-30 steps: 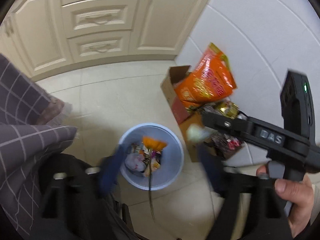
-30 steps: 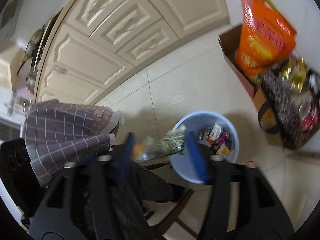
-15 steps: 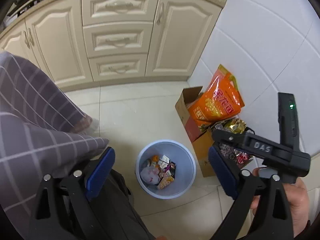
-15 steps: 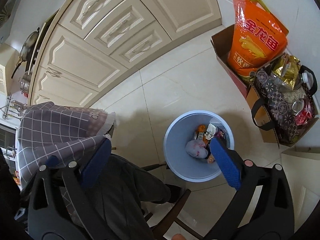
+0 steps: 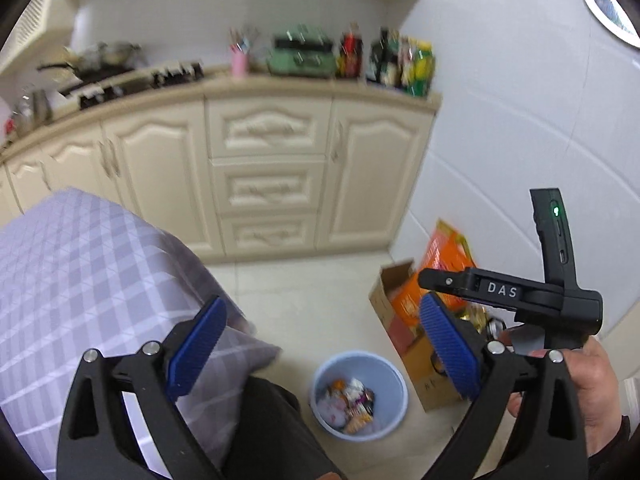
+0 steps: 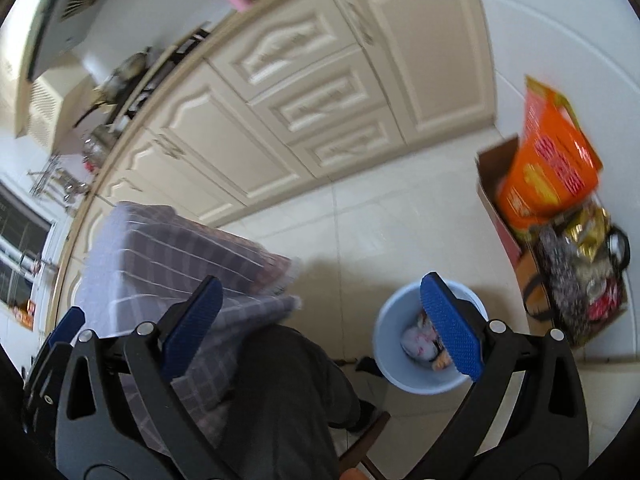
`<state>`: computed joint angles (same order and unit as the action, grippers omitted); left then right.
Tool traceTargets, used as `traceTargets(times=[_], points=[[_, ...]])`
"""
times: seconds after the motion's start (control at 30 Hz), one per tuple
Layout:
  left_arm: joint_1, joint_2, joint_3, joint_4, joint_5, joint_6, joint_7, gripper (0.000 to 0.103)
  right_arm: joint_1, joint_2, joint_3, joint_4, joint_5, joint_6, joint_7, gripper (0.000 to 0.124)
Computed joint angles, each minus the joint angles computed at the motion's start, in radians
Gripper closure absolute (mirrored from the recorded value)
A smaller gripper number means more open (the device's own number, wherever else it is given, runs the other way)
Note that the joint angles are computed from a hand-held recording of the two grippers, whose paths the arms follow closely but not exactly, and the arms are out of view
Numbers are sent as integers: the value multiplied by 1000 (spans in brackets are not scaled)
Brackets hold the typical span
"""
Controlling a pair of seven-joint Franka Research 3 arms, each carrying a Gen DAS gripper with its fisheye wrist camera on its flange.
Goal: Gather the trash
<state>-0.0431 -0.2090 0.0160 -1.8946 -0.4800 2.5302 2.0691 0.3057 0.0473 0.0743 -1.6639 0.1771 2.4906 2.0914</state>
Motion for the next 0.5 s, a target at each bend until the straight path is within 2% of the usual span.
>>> traceTargets(times=[0.17,0.2,0.3,0.5], points=[[25,-62,29,-20,23,74,-11,6,35,44,21,129,-44,-20,-23,27],[43,-77,26,-32,61,111,-40,5,43,54,23,154,-53,-24,-27,27],[77,-102,38,-38,148,149,-117,5,78,103,32,258,-80,-40,-43,27],[130,-133,83,-24,271,186,-230,4,176,264,41,564,-129,-109,-95,27]])
